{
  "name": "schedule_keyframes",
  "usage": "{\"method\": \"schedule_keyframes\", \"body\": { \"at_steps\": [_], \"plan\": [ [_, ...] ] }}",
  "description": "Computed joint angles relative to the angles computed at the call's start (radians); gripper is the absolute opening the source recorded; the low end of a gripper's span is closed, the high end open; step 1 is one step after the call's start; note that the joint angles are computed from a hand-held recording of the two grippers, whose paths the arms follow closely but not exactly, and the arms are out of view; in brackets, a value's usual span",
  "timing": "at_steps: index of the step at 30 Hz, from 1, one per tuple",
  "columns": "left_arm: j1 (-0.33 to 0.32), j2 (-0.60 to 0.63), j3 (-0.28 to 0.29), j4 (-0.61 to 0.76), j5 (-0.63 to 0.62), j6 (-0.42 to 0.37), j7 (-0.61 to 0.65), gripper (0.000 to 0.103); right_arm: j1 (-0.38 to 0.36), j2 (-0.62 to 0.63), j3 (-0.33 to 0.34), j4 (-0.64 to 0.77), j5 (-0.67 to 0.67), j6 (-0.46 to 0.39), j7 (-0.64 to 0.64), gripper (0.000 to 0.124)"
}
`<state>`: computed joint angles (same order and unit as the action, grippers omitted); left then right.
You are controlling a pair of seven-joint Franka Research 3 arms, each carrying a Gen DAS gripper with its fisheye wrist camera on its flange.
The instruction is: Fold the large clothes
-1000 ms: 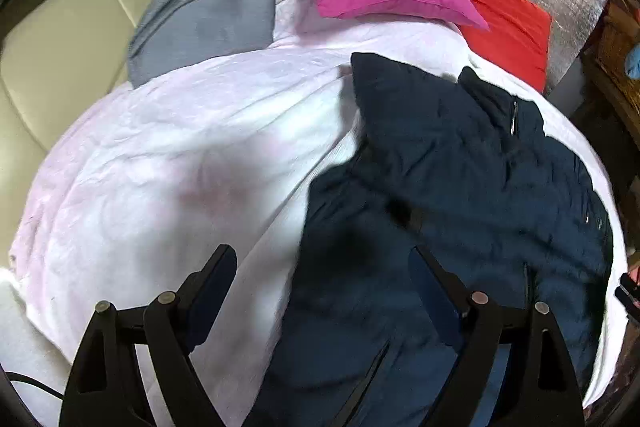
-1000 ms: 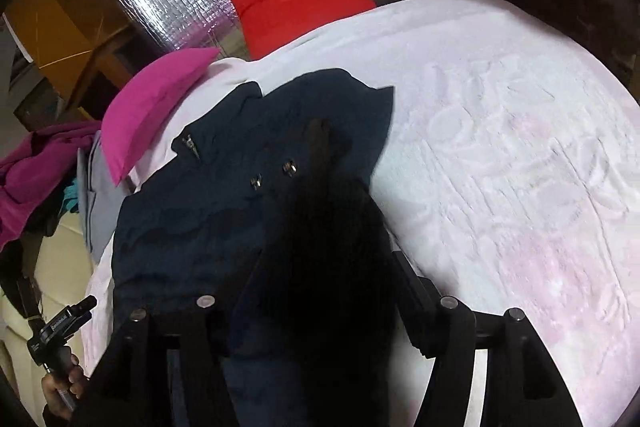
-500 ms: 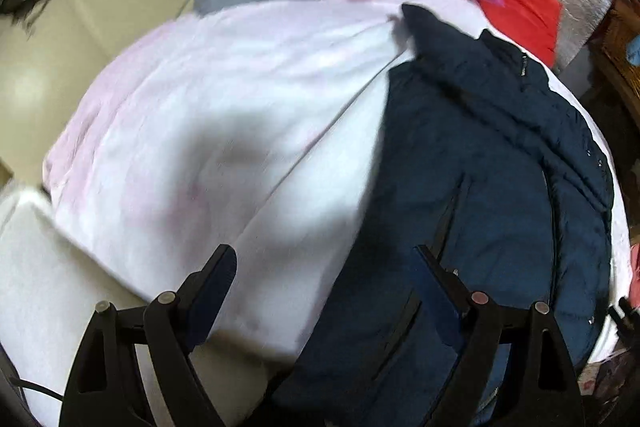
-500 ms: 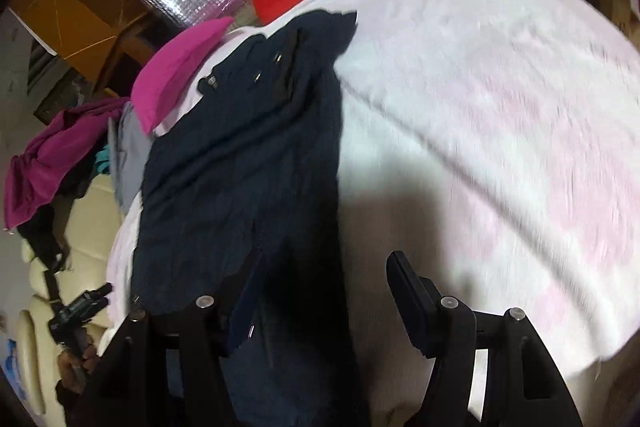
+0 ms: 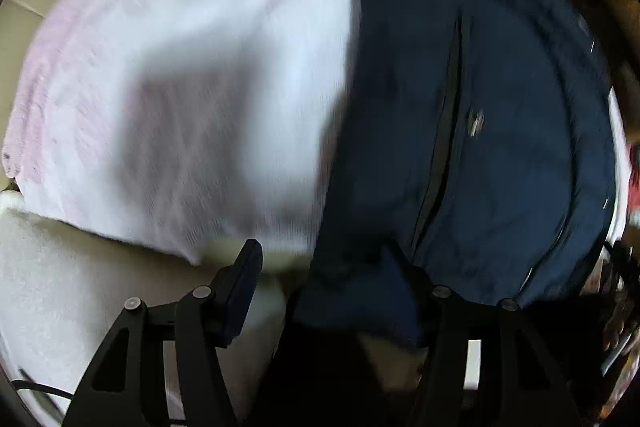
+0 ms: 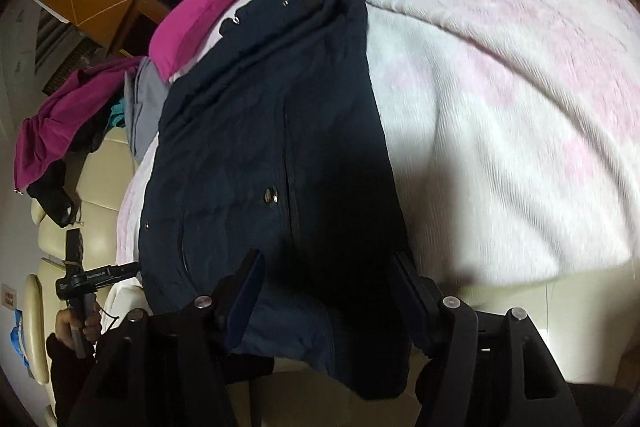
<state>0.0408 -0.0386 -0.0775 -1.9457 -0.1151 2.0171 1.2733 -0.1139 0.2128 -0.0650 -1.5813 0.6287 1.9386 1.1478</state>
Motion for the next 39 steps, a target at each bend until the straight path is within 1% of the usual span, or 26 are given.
{"method": "schedule_keyframes", "body": {
  "at_steps": [1,2,3,4,6,8,9,11,15,16,17,20,22,25,26,27,28,29,30,31,32,35,36,37,38,39],
  "plan": [
    [0.0,0.019,0.001,0.022,-0.016,-0.049,0.02,0.065,0.001,-0.005,0.0,-0.009,-0.005,-0.001,0.001,0.068],
    [0.0,0.033,0.0,0.038,-0.02,-0.081,0.032,0.07,0.003,-0.011,-0.001,-0.019,-0.013,0.0,0.006,0.068],
    [0.0,0.054,-0.003,0.059,-0.007,-0.119,0.04,0.072,0.007,-0.011,-0.002,-0.021,-0.024,-0.001,0.014,0.069],
    [-0.001,0.062,-0.006,0.063,0.013,-0.123,0.041,0.074,0.011,-0.012,-0.003,-0.024,-0.042,-0.003,0.025,0.069],
    [0.002,0.072,-0.008,0.063,0.014,-0.113,0.052,0.074,0.021,-0.013,-0.006,-0.027,-0.085,-0.002,0.04,0.069],
    [0.008,0.066,-0.008,0.041,-0.011,-0.074,0.064,0.074,0.035,-0.013,-0.002,-0.028,-0.118,0.012,0.05,0.07],
    [0.01,0.064,-0.007,0.03,-0.022,-0.051,0.077,0.074,0.039,-0.011,-0.002,-0.027,-0.131,0.011,0.053,0.072],
    [0.012,0.046,-0.007,-0.01,-0.045,-0.002,0.092,0.074,0.051,-0.006,-0.001,-0.021,-0.176,0.005,0.069,0.072],
    [0.021,-0.027,0.012,-0.14,-0.168,0.141,0.134,0.072,0.049,-0.015,-0.007,-0.032,-0.185,0.009,0.083,0.072],
    [0.02,-0.054,0.019,-0.184,-0.216,0.184,0.159,0.072,0.047,-0.012,-0.01,-0.031,-0.192,0.008,0.094,0.072],
    [0.018,-0.07,0.027,-0.211,-0.257,0.208,0.183,0.068,0.045,-0.008,-0.014,-0.03,-0.2,0.009,0.107,0.072],
    [0.007,-0.117,0.051,-0.277,-0.358,0.254,0.256,0.065,0.029,0.008,-0.016,-0.021,-0.182,-0.016,0.116,0.072],
    [-0.002,-0.142,0.054,-0.302,-0.367,0.277,0.288,0.067,0.023,0.027,-0.015,-0.005,-0.184,-0.05,0.111,0.072],
    [-0.011,-0.156,0.064,-0.313,-0.376,0.292,0.3,0.068,0.022,0.03,-0.006,-0.022,-0.168,-0.044,0.089,0.072],
    [-0.009,-0.184,0.074,-0.342,-0.389,0.301,0.314,0.068,0.021,0.028,-0.002,-0.03,-0.156,-0.039,0.069,0.068],
    [-0.012,-0.191,0.075,-0.353,-0.395,0.322,0.312,0.068,0.024,0.022,0.0,-0.039,-0.16,-0.032,0.052,0.045],
    [-0.017,-0.203,0.077,-0.37,-0.405,0.348,0.319,0.066,0.034,0.004,0.001,-0.059,-0.187,-0.004,0.024,0.031],
    [-0.019,-0.218,0.091,-0.375,-0.413,0.351,0.344,0.066,0.037,-0.014,0.002,-0.079,-0.189,0.015,-0.006,0.026],
    [-0.025,-0.237,0.093,-0.39,-0.419,0.364,0.356,0.061,0.036,-0.025,0.001,-0.088,-0.18,0.019,-0.025,0.021],
    [-0.03,-0.25,0.093,-0.405,-0.412,0.38,0.367,0.048,0.033,-0.04,-0.001,-0.102,-0.166,0.025,-0.043,0.02],
    [-0.034,-0.253,0.088,-0.413,-0.396,0.388,0.355,0.045,0.03,-0.051,-0.005,-0.111,-0.153,0.025,-0.05,0.019],
    [-0.049,-0.266,0.092,-0.44,-0.379,0.42,0.347,0.045,0.025,-0.032,-0.013,-0.087,-0.144,0.001,-0.034,0.02],
    [-0.05,-0.273,0.092,-0.448,-0.367,0.427,0.342,0.048,0.027,-0.028,-0.015,-0.087,-0.152,0.001,-0.019,0.024],
    [-0.049,-0.256,0.088,-0.426,-0.345,0.418,0.319,0.063,0.03,-0.032,-0.016,-0.098,-0.162,0.006,-0.005,0.027],
    [-0.051,-0.249,0.082,-0.419,-0.332,0.402,0.291,0.08,0.034,-0.029,-0.015,-0.096,-0.173,-0.001,0.016,0.04],
    [-0.052,-0.242,0.083,-0.411,-0.322,0.381,0.279,0.083,0.033,-0.021,-0.015,-0.085,-0.167,-0.018,0.029,0.063]
  ]
}}
